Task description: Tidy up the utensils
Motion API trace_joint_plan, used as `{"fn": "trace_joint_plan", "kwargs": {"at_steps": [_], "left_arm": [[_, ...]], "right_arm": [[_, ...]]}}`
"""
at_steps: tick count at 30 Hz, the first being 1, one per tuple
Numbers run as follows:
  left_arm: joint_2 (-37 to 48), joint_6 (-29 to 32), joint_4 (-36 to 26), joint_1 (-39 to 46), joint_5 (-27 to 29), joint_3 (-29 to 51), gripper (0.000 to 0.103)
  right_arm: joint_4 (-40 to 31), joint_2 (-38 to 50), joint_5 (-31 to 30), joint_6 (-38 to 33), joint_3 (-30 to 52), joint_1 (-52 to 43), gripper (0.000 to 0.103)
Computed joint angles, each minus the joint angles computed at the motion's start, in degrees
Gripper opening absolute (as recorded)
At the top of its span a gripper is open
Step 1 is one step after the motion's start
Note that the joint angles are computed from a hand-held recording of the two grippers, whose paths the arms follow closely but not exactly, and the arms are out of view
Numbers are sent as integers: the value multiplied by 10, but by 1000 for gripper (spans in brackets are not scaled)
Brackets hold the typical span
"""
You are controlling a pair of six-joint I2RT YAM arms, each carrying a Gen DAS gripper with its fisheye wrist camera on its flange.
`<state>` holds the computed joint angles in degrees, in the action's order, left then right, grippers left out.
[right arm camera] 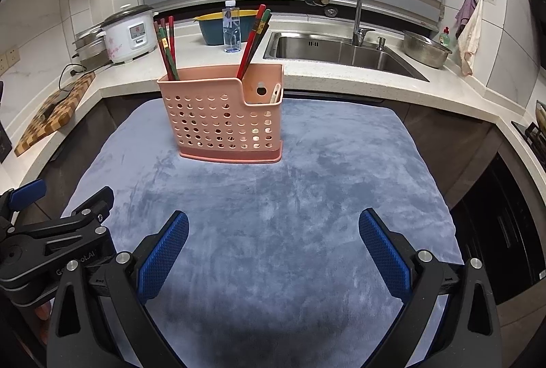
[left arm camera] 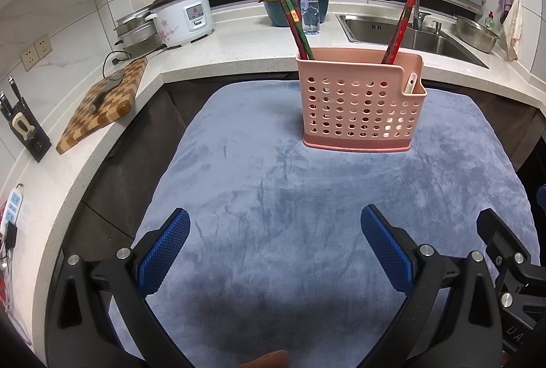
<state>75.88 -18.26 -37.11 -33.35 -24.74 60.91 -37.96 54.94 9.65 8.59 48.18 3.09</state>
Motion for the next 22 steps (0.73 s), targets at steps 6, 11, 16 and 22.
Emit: {"fn": "trace_joint_plan", "kwargs": {"at_steps": [6, 11, 16, 22], "left_arm": [[0, -2, 1, 4, 0, 0, 96], [2, -1, -2, 7, 1, 3, 96], [2, 4, -4, 11, 9, 6, 96], [-1, 9, 1, 14, 16, 5, 96]], "right_arm": [[0, 1, 3, 3, 0, 2, 96], [1, 3, 2, 3, 2, 1, 96], [2, 7, 4, 3, 6, 0, 96], [3, 9, 2, 1, 6, -2, 96]]}}
